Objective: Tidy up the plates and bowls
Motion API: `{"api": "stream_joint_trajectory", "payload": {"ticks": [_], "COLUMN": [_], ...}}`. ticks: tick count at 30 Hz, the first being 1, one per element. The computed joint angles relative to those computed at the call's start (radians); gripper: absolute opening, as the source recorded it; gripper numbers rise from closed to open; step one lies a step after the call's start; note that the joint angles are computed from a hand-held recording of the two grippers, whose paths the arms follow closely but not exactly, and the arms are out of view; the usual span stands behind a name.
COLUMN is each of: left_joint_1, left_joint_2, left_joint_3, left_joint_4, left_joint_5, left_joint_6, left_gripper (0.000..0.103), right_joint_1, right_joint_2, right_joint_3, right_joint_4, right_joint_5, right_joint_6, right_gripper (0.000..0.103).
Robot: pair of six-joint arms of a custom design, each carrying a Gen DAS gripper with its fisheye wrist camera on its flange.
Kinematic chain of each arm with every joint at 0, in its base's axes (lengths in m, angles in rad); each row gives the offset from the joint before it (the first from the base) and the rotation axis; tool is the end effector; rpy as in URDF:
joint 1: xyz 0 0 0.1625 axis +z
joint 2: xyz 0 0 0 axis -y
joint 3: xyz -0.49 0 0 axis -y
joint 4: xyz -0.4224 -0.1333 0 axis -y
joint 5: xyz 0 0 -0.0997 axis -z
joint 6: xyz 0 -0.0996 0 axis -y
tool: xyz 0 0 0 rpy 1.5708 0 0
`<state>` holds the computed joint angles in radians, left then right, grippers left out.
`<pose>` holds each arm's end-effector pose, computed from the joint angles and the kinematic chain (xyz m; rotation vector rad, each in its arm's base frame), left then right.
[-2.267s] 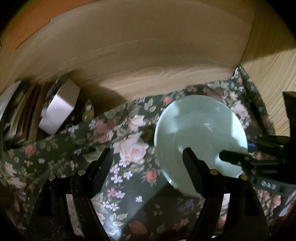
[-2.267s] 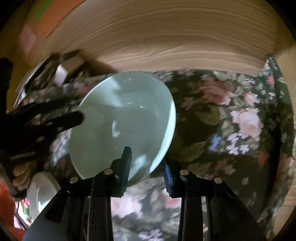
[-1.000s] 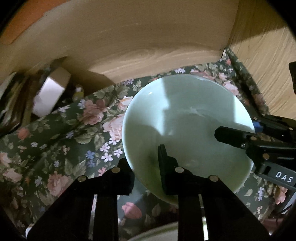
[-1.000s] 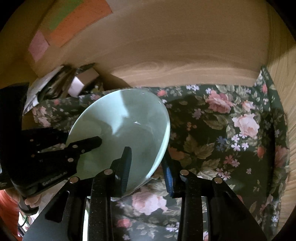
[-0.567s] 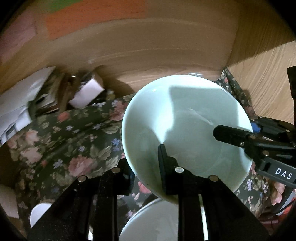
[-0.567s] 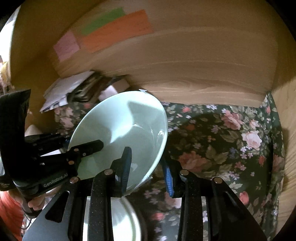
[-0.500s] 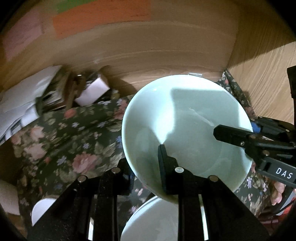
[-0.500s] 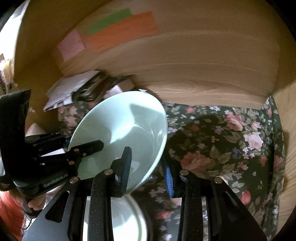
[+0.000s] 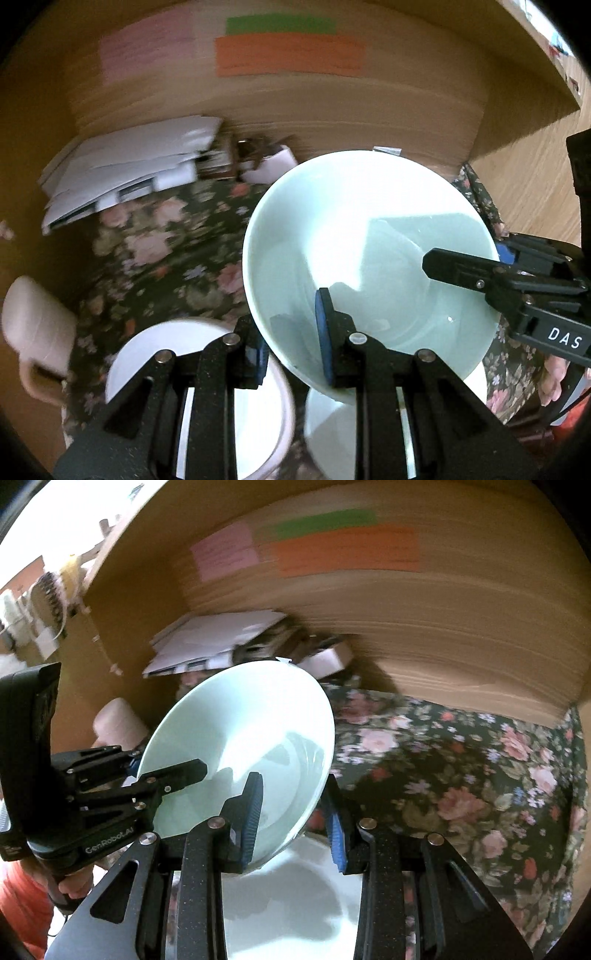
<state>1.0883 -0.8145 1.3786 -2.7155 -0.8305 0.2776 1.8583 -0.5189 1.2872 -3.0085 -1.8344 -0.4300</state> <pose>-0.2014 -0.8167 0.2863 0.6190 2.2840 -0.7919 0.3488 -0.8011 0.0984 0.8297 -2.5666 0.9093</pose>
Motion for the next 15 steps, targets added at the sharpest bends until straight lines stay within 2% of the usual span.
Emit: {"api": "stream_joint_trajectory", "payload": {"ticks": [5, 15], "left_joint_1": [0.007, 0.041], "left_joint_2": [-0.059, -0.141], "left_joint_3": [0.075, 0.162], "left_joint_4": [-0.065, -0.091], "left_joint_5": [0.028, 0.065], "left_joint_6": [-0.013, -0.078], "left_gripper": [0.022, 0.022], "right_joint_1": [0.018, 0.038], "right_joint_2": [0.03, 0.096], "right_joint_3": [-0.031, -0.111], "right_joint_4": [0.047, 0.167], "right_joint_5": [0.028, 0.06], "right_joint_6": [-0.022, -0.033], "right_gripper": [0.03, 0.03]}}
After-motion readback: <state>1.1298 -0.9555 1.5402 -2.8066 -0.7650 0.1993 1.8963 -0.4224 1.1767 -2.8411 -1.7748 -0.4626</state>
